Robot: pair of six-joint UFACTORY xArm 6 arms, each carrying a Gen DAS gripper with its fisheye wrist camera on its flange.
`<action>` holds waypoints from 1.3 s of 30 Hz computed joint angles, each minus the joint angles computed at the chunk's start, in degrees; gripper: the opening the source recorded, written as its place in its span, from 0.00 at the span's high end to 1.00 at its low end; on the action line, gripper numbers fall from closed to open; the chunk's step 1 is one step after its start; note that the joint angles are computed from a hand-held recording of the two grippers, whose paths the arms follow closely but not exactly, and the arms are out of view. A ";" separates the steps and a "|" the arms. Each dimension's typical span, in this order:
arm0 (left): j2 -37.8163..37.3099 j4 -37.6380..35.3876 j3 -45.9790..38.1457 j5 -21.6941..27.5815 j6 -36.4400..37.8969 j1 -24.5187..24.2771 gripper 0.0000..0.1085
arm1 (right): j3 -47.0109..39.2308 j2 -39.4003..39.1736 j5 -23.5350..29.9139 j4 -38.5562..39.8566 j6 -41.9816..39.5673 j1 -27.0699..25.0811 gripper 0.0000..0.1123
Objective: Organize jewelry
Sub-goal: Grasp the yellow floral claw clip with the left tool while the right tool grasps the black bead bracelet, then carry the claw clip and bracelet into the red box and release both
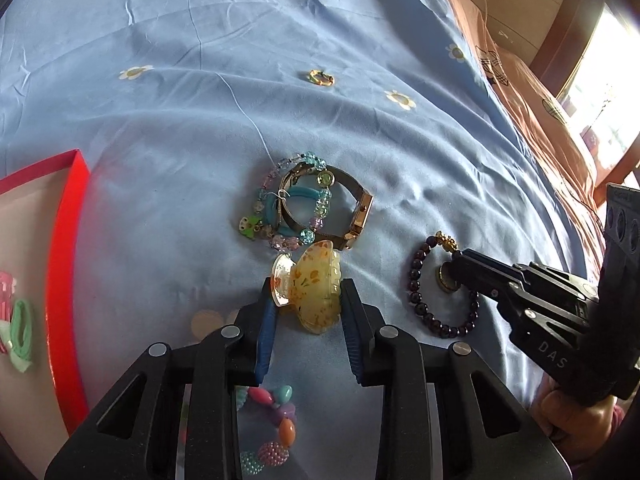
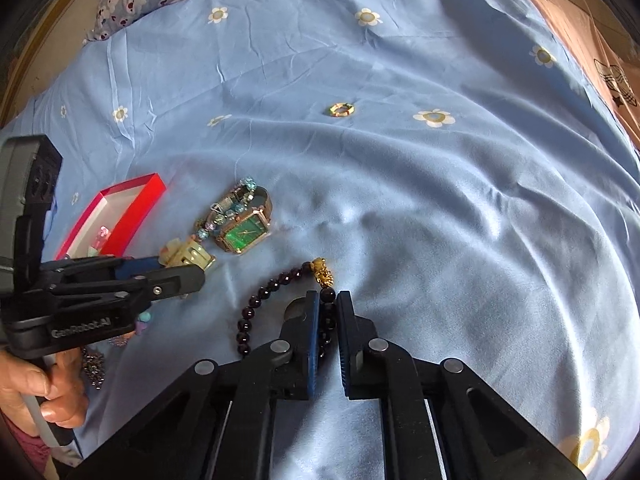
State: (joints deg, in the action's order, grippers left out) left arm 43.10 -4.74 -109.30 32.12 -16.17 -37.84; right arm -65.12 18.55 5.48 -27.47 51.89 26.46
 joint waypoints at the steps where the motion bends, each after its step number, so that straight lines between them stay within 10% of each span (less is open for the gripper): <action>1: -0.67 -0.13 0.98 -0.56 -0.06 0.03 0.74 | 0.55 -0.35 -1.02 1.06 -0.66 0.04 0.93; 16: -21.04 6.10 28.93 -14.12 -9.80 3.24 0.74 | -0.32 -3.91 -6.79 7.91 -7.06 4.14 0.93; 39: -42.13 25.73 56.06 -21.10 -34.54 12.78 0.74 | -20.25 7.50 -0.61 57.49 -55.42 18.20 0.93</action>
State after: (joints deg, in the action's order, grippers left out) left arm 0.97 20.99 -53.25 11.02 -50.71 -25.06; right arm -85.37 26.04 4.87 30.02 -3.53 44.66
